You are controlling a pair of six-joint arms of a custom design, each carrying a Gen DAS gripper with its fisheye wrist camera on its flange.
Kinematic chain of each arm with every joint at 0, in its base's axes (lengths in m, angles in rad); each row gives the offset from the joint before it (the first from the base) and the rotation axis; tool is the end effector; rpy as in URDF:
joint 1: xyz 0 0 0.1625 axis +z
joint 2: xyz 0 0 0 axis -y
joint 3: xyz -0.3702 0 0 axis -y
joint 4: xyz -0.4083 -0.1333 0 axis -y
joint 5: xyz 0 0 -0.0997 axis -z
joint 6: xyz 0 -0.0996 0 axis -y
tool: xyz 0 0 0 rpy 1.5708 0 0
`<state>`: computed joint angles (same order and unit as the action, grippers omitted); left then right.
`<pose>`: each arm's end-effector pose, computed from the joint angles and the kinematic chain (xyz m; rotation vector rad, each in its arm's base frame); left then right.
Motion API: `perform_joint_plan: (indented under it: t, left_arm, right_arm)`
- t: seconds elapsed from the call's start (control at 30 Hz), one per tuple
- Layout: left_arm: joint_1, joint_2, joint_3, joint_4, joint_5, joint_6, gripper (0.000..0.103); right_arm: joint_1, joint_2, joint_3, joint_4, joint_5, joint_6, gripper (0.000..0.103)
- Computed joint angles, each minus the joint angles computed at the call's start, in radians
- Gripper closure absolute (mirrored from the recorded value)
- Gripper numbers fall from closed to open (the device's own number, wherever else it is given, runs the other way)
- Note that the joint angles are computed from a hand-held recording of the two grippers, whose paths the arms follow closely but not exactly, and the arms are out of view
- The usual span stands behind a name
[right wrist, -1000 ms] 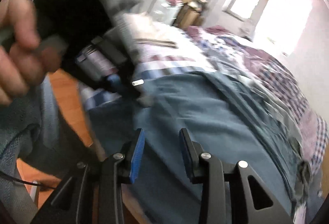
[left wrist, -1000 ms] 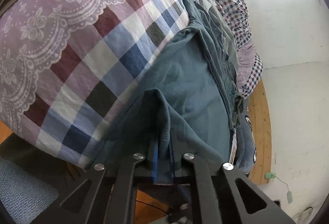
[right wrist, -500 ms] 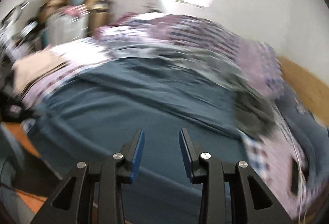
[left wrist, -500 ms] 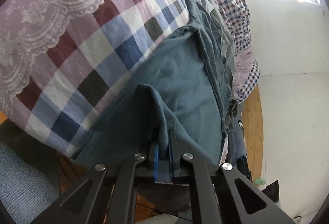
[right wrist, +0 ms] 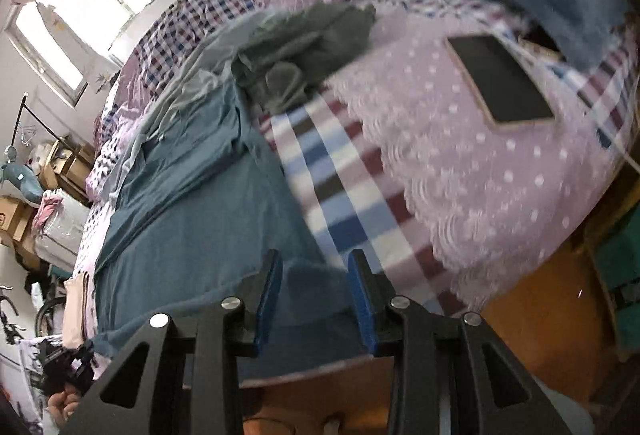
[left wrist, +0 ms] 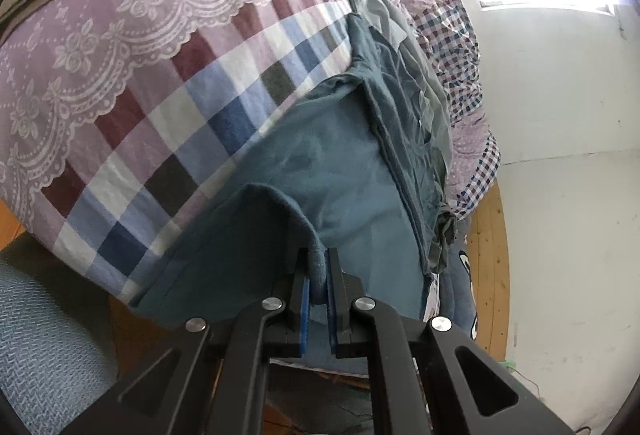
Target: Fold clothes
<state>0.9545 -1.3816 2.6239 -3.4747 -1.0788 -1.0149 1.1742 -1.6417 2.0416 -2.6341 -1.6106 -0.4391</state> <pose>-0.0459 -0.3768 0.1316 0.7790 -2.6559 1.1533 -0.0699 -0.5016 0.3558 0.0391 -2.7166 0.8333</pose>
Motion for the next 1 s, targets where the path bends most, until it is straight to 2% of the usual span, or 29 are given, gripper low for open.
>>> perform_joint_plan:
  t: [0.07, 0.23, 0.5, 0.67, 0.83, 1.0]
  left_arm:
    - [-0.007, 0.008, -0.010, 0.006, 0.007, 0.000, 0.098]
    - [-0.009, 0.023, -0.023, 0.018, 0.011, -0.001, 0.098]
    - [-0.014, 0.023, -0.020, 0.033, 0.030, -0.010, 0.098]
    - [-0.011, 0.017, -0.015, 0.030, 0.027, -0.009, 0.098]
    - [-0.010, 0.019, -0.015, 0.026, 0.024, -0.008, 0.098]
    - [-0.007, 0.030, -0.024, 0.026, 0.016, -0.003, 0.098]
  right_arm:
    - [-0.030, 0.000, -0.010, 0.052, 0.041, 0.028, 0.066]
    - [-0.045, 0.045, -0.024, 0.072, 0.042, 0.075, 0.066]
    - [-0.004, 0.124, -0.040, -0.013, -0.085, 0.061, 0.066]
    - [0.003, 0.129, -0.036, -0.027, -0.112, 0.056, 0.066]
    - [-0.007, 0.127, -0.040, 0.002, -0.107, 0.072, 0.065]
    - [-0.023, 0.131, -0.046, 0.029, -0.069, 0.078, 0.065]
